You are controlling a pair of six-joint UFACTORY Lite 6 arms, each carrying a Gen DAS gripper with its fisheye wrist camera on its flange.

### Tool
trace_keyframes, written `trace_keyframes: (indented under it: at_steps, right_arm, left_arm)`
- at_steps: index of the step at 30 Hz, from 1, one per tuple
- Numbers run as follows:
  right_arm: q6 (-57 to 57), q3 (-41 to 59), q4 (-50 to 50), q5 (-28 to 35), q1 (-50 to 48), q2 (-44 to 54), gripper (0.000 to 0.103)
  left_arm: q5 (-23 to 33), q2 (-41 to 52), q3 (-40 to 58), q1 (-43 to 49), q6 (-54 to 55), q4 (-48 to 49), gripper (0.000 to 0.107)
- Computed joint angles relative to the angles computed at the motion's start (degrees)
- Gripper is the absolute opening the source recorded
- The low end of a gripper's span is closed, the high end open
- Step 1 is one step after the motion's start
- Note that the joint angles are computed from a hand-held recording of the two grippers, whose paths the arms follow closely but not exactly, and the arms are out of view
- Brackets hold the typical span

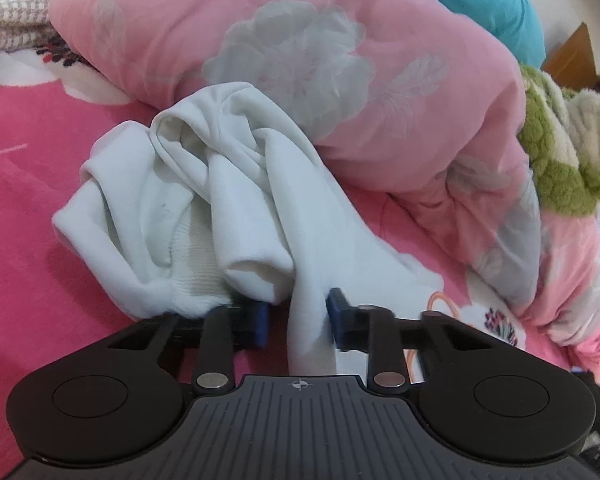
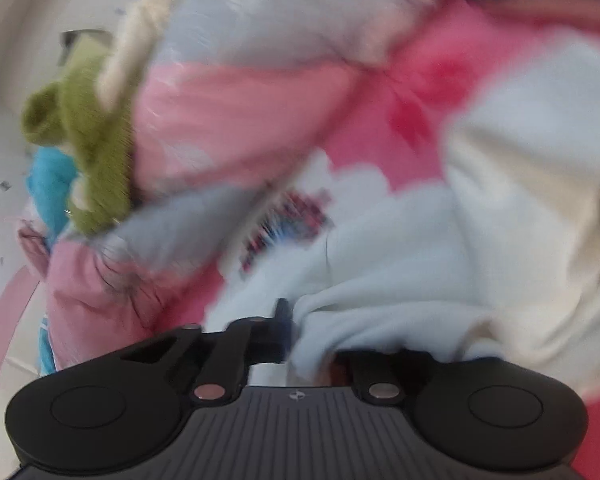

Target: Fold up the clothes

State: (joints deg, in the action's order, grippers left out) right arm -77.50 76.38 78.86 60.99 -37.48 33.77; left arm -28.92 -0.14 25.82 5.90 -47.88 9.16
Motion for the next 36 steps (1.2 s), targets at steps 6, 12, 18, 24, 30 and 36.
trace_keyframes:
  at_steps: [6,12,18,24,30,36]
  right_arm:
    - [-1.30,12.46,9.89,3.03,3.54,3.76,0.006]
    - [-0.64,26.05,15.30,-1.90,9.49,12.73,0.006]
    - [9.75,42.98,4.40,-13.31,15.29,27.39,0.007]
    - [23.51,49.77,-11.80,-10.88,12.88,30.92,0.030]
    - [11.14,23.77,-9.74,-0.17,-0.99,9.28,0.057]
    - [-11.32,-6.70,-18.76,13.92,-13.38,-24.22,0.058]
  left_arm:
    - [-4.11,0.91,-0.01,-1.11,1.46,-3.55,0.016]
    - [-9.49,5.69,1.11,-2.15,5.08,-7.86,0.016]
    - [-13.03,6.94,-0.49,-3.22,9.46,-10.66,0.020]
    - [-10.61,3.11,-2.76,-2.13,5.26,-5.97,0.026]
    - [-4.50,-6.43,-6.97,-4.30,1.73,-3.96,0.047]
    - [3.10,-22.03,-15.47,-5.25,-4.65,4.86,0.047]
